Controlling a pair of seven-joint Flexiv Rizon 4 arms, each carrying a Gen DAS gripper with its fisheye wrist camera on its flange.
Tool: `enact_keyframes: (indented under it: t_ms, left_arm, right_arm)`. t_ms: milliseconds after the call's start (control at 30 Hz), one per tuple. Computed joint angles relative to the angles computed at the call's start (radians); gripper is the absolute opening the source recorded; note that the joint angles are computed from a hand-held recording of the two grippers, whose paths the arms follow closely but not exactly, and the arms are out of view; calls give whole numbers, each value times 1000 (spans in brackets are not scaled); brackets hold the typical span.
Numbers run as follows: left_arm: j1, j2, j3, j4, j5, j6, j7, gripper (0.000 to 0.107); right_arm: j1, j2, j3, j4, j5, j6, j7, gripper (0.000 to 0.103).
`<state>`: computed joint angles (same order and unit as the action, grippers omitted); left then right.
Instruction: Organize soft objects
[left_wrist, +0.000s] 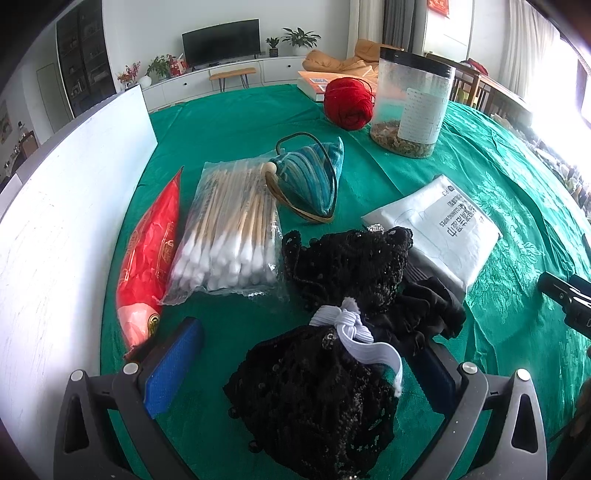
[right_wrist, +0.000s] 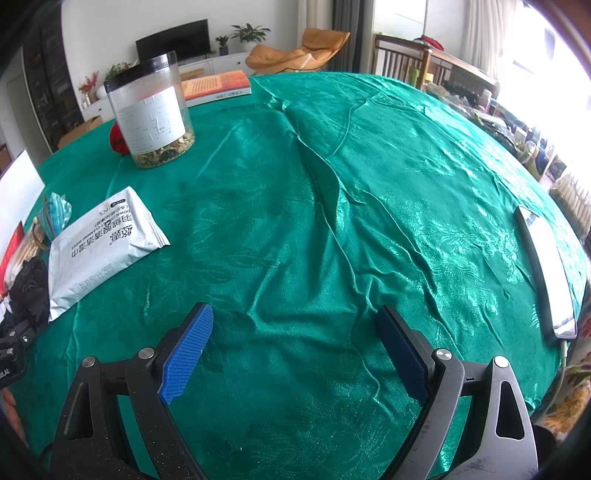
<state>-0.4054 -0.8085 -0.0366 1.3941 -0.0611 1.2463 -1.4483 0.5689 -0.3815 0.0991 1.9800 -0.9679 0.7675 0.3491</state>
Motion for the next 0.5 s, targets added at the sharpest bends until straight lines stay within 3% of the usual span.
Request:
enact_keyframes:
  t_ms: [500]
  left_arm:
    - [48, 70, -54, 149, -20, 77, 88, 103]
  right_arm:
    - [0, -1, 0, -1, 1, -1, 0, 92]
